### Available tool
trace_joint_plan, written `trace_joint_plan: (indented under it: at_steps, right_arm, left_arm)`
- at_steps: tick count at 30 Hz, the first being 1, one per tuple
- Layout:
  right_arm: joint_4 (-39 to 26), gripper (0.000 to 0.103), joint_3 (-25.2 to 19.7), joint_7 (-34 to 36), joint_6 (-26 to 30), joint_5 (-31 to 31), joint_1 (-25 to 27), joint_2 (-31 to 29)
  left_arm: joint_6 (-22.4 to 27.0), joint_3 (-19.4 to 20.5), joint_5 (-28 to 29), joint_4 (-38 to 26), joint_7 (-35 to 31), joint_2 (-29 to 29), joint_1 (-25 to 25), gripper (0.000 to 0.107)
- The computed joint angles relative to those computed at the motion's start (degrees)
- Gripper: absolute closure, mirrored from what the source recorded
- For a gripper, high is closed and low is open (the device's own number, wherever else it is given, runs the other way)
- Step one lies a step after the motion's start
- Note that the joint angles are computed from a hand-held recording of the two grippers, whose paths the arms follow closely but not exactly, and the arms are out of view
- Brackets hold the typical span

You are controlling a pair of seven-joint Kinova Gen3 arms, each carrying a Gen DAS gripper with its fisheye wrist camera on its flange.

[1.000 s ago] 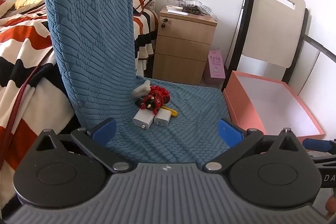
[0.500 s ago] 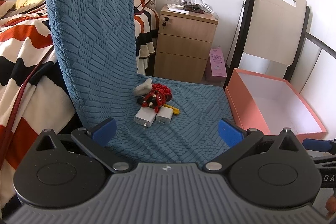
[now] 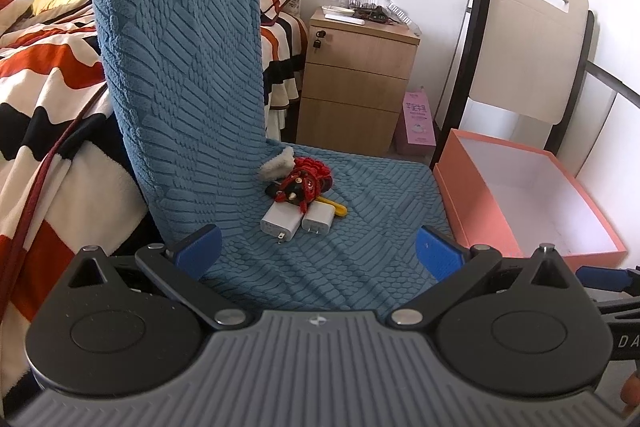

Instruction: Organize rigid objects

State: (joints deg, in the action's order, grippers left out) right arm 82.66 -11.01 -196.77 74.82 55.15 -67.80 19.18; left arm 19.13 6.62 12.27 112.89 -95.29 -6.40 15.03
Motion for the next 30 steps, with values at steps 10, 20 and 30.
trace_joint_plan:
  at_steps: [10,20,30]
  right_arm:
    - [-0.33,0.000,0.15,0.34,-0.25,-0.41,0.05,0.32]
    - [-0.22,0.000,0.37,0.40,-1.08,-0.91,0.44,0.39]
    - [-0.27,0.000,0.87,0.88,-3.24,-2.12,1.60,0.78]
  left_arm:
    - [-0.03,-0.37,0.98,0.15,-0.96,-0.01,0.15,0.004]
    - [-0.60,-0.36,0.78,0.55,-0.78,0.50,-0.01,0.004]
    - [-2.96,1.47,-5.24,1.33,5.77,1.83,-1.81,0.004]
